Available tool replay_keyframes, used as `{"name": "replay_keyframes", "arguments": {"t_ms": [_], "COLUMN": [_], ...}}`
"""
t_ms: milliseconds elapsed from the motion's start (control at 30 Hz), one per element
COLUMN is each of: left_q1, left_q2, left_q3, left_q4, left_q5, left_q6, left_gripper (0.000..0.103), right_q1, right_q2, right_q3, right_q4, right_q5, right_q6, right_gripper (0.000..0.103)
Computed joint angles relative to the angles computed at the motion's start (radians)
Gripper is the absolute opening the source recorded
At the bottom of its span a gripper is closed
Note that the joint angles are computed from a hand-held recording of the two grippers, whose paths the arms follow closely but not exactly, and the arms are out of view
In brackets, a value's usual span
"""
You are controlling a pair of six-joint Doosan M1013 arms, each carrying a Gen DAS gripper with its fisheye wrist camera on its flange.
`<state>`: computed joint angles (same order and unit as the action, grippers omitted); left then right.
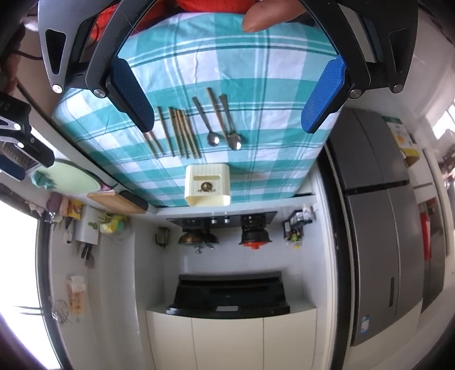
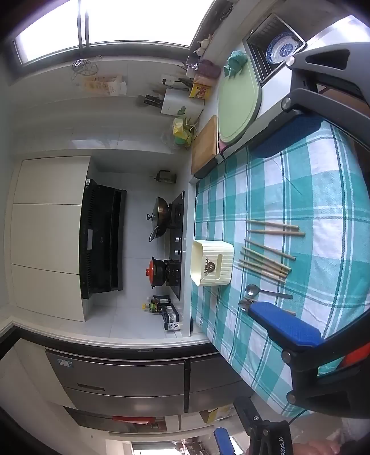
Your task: Organize utensils
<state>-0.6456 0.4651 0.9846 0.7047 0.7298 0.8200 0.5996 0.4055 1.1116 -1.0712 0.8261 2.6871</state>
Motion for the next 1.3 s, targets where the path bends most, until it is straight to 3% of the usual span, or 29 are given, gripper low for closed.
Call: {"name": "replay_keyframes", "arguments": {"t_ms": [267,1300], "left_q1": [-0.008,-0.004], "left_q2": [-0.010,0.005], "left_q3": [0.040,0.006], "left_q4": [0.049,-0.010], "left_q5": [-0.020,0.015], "left_q6": [-0.045,0.005], "left_gripper": [0.103,0.103], "right_q1": [0.000,-0.006], "right_q2": [0.000,0.005], "right_q3": [-0.003,-0.009], "right_q4": [0.009,0.027], "right_q5": [0.009,0.012], "right_q6": [-0.005,-0.006], "right_gripper": [0.103,0.103]}}
